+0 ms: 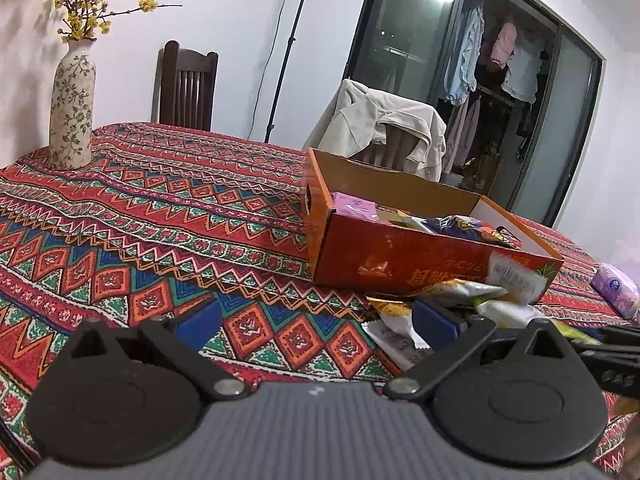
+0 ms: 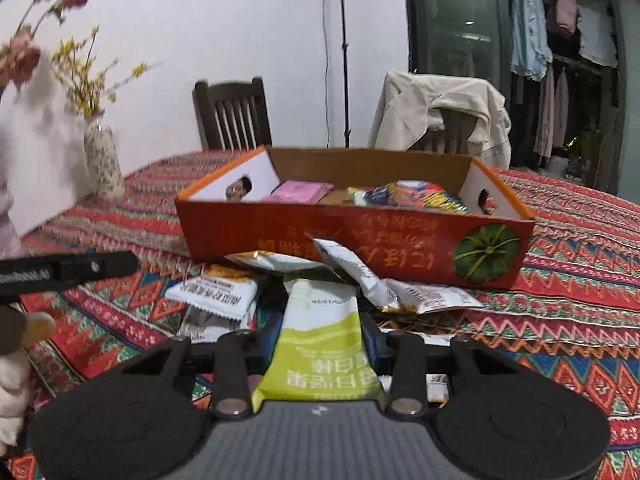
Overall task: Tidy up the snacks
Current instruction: 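Grasp a yellow-green snack bar with the right tool, then grasp a white-and-gold packet with the left tool while the right tool holds the bar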
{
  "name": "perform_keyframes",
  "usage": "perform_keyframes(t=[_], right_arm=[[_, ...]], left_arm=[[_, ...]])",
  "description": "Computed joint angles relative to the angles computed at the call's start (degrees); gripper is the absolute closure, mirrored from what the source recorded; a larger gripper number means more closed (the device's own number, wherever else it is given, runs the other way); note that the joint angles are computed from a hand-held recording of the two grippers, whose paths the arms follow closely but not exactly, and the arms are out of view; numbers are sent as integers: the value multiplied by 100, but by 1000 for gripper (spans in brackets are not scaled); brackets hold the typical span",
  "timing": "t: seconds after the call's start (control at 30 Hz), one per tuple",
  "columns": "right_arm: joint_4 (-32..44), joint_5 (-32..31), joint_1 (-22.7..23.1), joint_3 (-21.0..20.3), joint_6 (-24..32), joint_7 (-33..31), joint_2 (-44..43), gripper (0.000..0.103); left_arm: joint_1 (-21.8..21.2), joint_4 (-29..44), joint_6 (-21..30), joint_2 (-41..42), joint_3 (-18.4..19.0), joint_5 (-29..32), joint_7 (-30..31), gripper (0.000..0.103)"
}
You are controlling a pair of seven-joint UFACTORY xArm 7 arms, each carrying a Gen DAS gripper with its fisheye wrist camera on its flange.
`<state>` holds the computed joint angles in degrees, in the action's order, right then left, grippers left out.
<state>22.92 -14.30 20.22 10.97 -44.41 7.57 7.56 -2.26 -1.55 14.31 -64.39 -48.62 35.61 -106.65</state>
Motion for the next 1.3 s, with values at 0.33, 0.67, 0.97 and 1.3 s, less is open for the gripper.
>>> perform_keyframes(t=[0.33, 0.67, 0.97, 1.3], right_arm=[[-275, -342, -389, -234, -877, 327, -182, 65], [124, -908, -855, -374, -1401, 622, 457, 65], [339, -1397, -1218, -370, -1964, 1048, 1019, 65], [239, -1053, -1128, -349, -2026, 917, 1017, 64]], left_arm=[[-28, 144, 379, 187, 4, 40, -87, 0], [-422, 578, 1469, 568, 384, 216, 67, 0], [27, 1317, 1564, 1440, 373, 836, -12, 0], [809, 2530, 1607, 3642, 394, 1912, -30, 0]])
